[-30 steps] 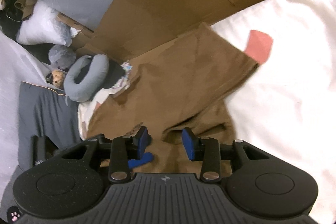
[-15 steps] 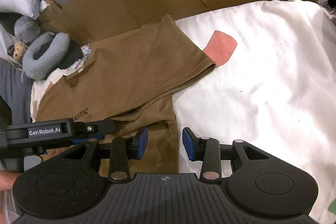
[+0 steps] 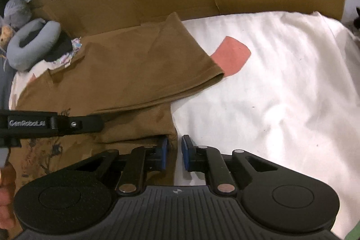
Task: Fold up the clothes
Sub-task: 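Pinch the folded sleeve edge with the left gripper and release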
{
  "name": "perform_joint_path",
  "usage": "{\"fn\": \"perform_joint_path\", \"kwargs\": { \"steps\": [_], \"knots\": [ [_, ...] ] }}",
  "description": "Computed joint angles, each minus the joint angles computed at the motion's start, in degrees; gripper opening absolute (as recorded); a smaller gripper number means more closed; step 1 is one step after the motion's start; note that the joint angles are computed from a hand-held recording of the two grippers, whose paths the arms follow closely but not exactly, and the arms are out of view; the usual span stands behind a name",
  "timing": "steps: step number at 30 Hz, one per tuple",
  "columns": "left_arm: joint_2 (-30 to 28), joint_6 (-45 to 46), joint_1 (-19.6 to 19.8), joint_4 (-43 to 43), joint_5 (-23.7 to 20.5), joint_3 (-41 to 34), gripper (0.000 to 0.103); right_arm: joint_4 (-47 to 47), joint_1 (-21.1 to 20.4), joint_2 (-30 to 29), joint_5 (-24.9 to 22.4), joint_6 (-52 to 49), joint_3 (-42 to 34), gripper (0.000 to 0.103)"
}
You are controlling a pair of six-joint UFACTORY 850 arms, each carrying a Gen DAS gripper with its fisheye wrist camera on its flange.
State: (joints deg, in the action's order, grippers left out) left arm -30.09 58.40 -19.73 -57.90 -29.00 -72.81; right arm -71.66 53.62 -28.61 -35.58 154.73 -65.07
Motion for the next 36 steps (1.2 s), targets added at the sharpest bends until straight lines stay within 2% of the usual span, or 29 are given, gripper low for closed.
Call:
{"fn": "perform_joint_path", "kwargs": {
  "steps": [7,9,16,21,24,30,33,36],
  "knots": [
    [2.51,0.96,1.53,-7.24,1.28,4.27,0.006,0.4,0.4,0.29,-0.78,1.83,0.38,0.016],
    [3.47,2.91,2.02,-11.57,1.5,5.79,0.006,0.49,0.48,0.24,-0.97,2.16,0.33,0.016],
    [2.8,-4.72,2.81,-14.01,1.07,7.78,0.007,-0.74,0.66,0.13,-1.03,4.03,0.49,0.016],
    [3.89,-10.64,2.0,-6.66,4.18,7.84,0.014,-2.2,0.85,0.23,-1.04,6.18,0.96,0.016],
    [5.05,-17.48,2.0,1.3,6.41,7.24,0.012,-3.06,0.88,0.34,-0.99,7.97,1.23,0.016],
    [4.64,-13.24,1.54,2.63,4.33,3.22,0.016,-5.51,1.18,1.23,-0.52,12.9,2.36,0.018],
    [3.52,-10.25,-0.13,2.13,2.72,-0.03,0.024,-5.69,1.73,2.07,-0.92,13.76,3.11,0.02],
    [2.38,-8.42,-1.68,1.39,1.31,-2.63,0.028,-6.49,2.39,2.92,-1.56,15.32,4.03,0.019]
  ]
}}
